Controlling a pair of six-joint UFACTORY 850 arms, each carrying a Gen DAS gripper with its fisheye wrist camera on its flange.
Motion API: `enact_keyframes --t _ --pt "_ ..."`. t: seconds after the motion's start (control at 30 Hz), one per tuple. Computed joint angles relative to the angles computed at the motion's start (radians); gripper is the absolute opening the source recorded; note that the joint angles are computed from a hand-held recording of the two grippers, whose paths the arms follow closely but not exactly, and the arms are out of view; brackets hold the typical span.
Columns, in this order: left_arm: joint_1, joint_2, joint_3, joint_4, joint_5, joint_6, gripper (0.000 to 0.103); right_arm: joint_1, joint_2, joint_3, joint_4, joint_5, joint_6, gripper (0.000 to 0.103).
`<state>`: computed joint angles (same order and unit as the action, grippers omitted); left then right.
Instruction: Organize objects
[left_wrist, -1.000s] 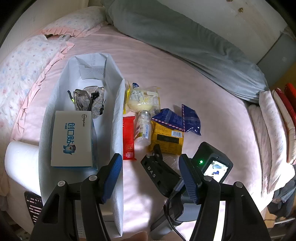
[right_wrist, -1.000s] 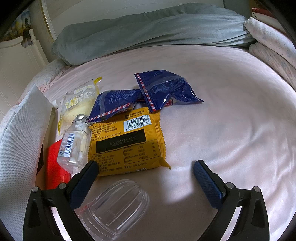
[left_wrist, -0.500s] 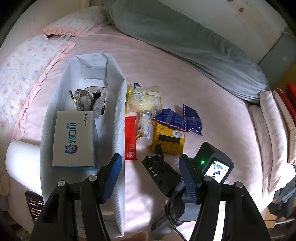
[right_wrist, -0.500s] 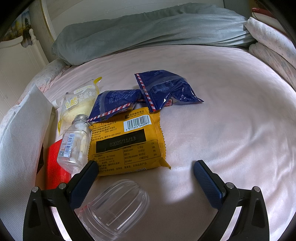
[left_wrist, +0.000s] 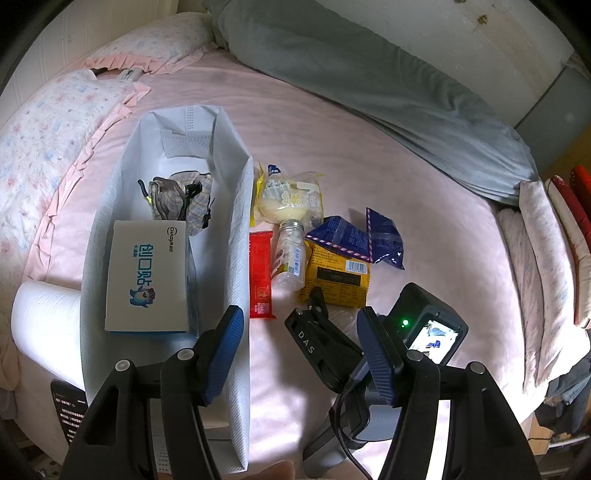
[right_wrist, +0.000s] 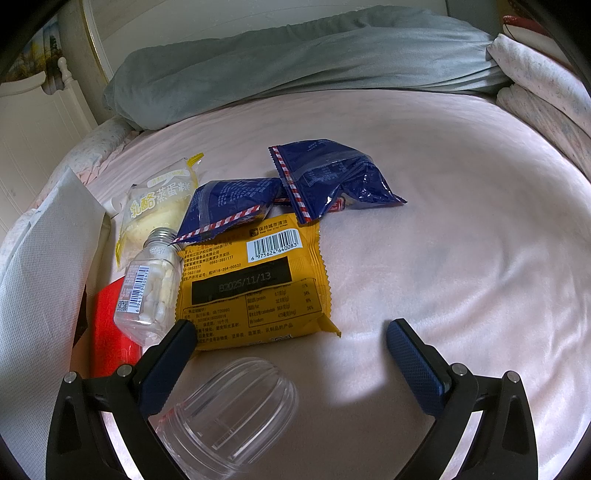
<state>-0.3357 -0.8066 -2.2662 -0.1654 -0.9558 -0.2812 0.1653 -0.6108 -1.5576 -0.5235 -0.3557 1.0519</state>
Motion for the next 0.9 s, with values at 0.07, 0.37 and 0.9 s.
enact_keyframes --t 0.07,0.37,0.9 --pt "0.0 -0.001 -0.002 0.001 -0.001 -0.002 0.062 0.0 -0.001 -0.001 -0.001 0.0 0.001 0.103" --pt "0.001 -0.011 -0.019 0.006 -0.023 -0.02 0.062 0.0 0.0 0.001 -0.004 0.0 0.005 0.103" --pt "0.006 0.002 0.0 -0.02 -0.006 0.002 0.062 0.001 0.001 0.002 -0.006 -0.001 0.008 0.103"
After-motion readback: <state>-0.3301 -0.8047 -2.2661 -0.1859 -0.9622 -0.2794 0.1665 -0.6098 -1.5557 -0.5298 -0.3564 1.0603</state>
